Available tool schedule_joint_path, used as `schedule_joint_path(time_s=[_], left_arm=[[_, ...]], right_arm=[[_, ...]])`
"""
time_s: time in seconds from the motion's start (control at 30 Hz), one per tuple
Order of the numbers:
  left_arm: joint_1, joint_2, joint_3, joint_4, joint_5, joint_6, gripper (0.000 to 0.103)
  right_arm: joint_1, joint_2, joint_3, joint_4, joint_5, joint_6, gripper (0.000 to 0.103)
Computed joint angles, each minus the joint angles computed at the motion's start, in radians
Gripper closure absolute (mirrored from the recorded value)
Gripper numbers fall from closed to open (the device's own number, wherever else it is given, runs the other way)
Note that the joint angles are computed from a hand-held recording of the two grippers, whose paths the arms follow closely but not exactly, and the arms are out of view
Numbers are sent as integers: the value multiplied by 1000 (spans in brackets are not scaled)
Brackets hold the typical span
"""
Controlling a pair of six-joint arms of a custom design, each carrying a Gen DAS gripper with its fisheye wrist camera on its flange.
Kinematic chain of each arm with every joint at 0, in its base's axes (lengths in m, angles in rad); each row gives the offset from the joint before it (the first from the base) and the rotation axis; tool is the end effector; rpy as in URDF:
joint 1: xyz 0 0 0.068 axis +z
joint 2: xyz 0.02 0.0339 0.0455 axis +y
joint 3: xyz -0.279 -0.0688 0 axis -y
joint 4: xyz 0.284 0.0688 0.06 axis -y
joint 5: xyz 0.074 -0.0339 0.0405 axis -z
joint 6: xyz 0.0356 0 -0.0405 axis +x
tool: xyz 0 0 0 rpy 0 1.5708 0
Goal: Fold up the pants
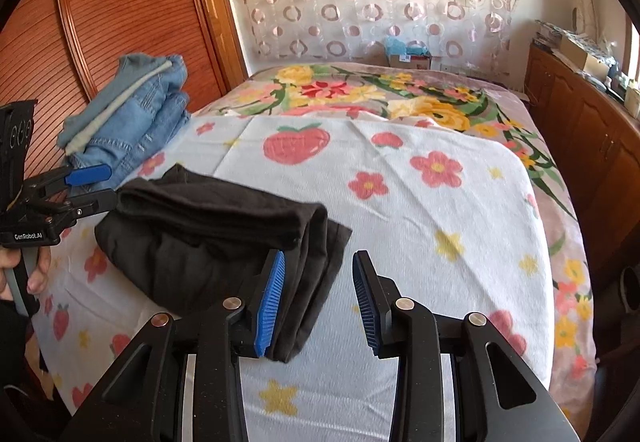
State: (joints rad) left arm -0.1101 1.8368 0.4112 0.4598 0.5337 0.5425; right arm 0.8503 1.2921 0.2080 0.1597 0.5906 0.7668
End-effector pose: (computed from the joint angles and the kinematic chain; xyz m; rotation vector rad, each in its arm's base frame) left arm 0.2498 -0.0458 0.0243 0.9644 2.2104 -0.4807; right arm 0.1412 0.1308 0.0761 0.1372 2.2927 0.0736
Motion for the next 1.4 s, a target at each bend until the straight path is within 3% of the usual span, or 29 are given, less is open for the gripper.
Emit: schedule_joint_path(time_s=[0.27,0.6,0.87,1.13,1.4], left_arm=[[-62,61,47,-8,-73,3,22],[-37,-24,14,-20,-33,-6,22],[-67,-20,20,-30,-40,4,22],[-143,91,114,-9,-150,-59,22],[-144,122,151,-22,-154,-101,22]], right_arm=[[-129,119,85,43,-108,-183,66],[-214,207,160,88,-100,-316,66],[-241,248,178,121,-80,-272,66],[-182,98,72,97,-73,-177,66],[-54,-8,-6,21,-27,-28,66]])
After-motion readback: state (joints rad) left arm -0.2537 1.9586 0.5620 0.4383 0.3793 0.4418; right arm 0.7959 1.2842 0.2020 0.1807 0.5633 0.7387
